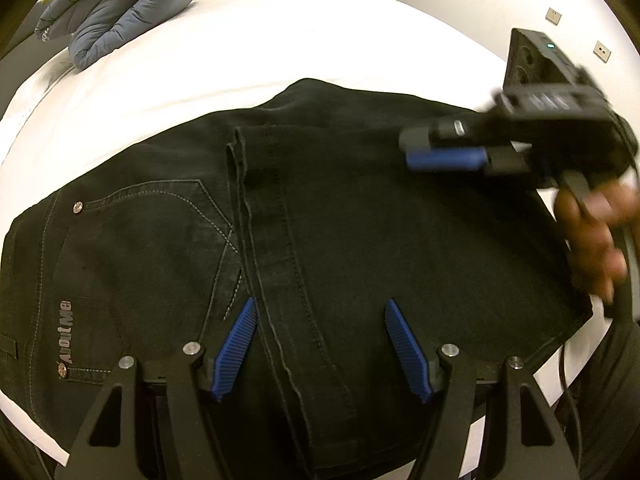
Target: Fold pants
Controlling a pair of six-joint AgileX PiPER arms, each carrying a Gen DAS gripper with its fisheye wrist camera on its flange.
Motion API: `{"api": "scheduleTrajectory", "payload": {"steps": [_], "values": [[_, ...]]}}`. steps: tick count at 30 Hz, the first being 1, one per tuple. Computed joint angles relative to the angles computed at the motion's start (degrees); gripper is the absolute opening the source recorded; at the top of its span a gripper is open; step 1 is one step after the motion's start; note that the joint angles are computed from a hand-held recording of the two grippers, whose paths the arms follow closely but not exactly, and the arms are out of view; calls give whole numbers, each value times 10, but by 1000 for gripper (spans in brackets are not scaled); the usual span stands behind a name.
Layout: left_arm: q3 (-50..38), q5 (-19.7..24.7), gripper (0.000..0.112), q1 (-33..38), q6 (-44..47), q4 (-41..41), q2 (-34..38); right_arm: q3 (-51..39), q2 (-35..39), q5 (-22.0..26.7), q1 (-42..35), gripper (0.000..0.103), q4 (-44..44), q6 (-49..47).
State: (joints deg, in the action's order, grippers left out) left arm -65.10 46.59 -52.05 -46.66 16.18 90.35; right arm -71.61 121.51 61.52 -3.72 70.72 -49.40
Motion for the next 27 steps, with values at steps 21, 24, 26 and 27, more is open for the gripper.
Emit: {"api": "scheduleTrajectory", "payload": {"steps": [21,24,26,27], "values": [[1,-13,72,32,57,-28,7,69,-26,-177,55,11,212,-13],[4,-20,72,31,54,-25,10,103,-87,-262,40,17,177,38],[5,-23,73,27,48,-20,11,134,-134,-288,36,31,146,57],[5,-24,74,25,44,-18,13,166,-167,-270,29,55,165,38]]}}
